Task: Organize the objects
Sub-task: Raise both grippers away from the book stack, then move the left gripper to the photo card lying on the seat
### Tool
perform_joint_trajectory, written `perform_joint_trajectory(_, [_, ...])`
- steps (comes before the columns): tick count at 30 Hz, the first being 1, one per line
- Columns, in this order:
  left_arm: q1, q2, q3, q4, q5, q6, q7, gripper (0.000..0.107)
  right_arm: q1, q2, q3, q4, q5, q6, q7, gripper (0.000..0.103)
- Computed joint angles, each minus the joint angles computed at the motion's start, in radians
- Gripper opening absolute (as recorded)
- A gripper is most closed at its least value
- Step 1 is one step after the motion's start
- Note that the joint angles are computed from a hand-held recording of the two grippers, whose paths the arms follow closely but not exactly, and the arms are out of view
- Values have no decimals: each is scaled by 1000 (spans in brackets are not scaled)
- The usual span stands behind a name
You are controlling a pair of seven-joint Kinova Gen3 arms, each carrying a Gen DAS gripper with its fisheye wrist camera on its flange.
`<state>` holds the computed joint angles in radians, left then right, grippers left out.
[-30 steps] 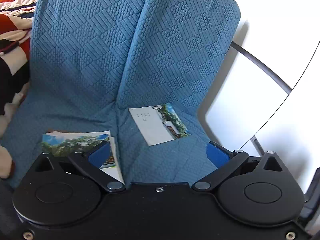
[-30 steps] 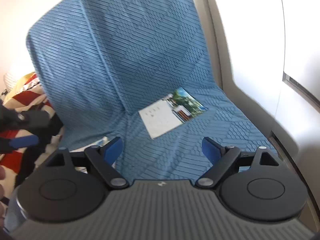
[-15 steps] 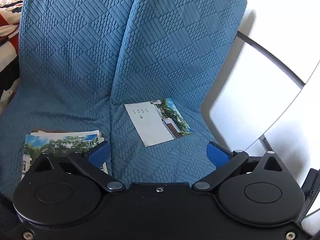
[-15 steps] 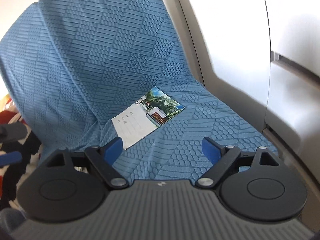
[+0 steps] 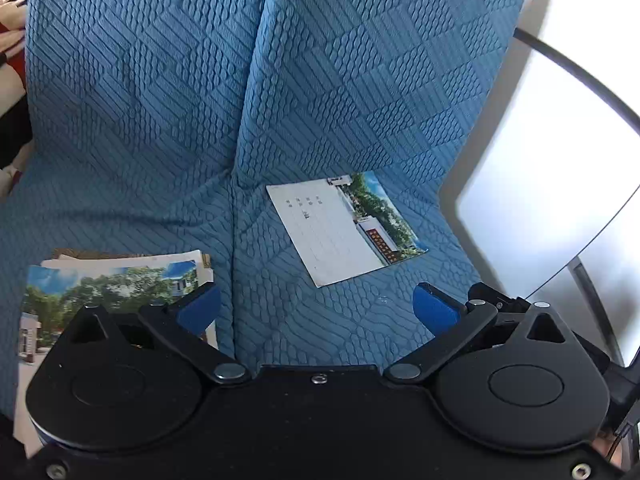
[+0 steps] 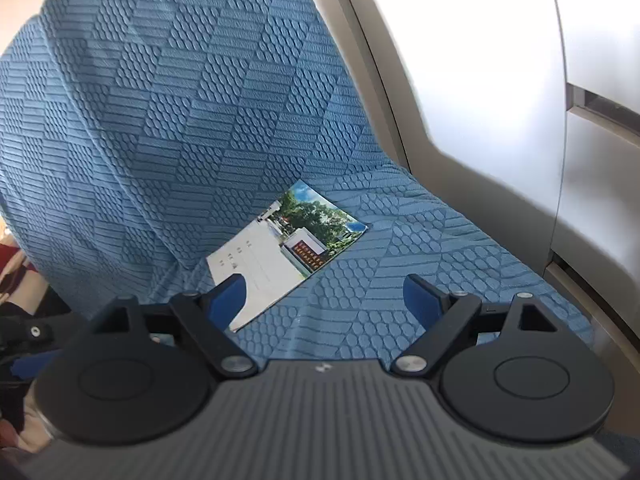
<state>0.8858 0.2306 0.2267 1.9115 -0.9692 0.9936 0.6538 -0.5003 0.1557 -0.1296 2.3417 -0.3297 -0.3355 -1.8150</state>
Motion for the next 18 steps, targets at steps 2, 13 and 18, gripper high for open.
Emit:
perform_joint_trajectory(2, [-16, 15, -8, -2, 1, -27, -4, 102, 36, 27, -21, -6, 64, -22, -50, 87])
perform_joint_trajectory(13, [-66, 80, -93, 34, -66, -245, 32, 96, 170, 218, -56, -173, 270, 40, -181, 75])
perform_joint_trajectory(18, [-83, 132, -147, 12, -67, -332, 35, 84, 241, 288, -120, -264, 371, 105, -227, 69])
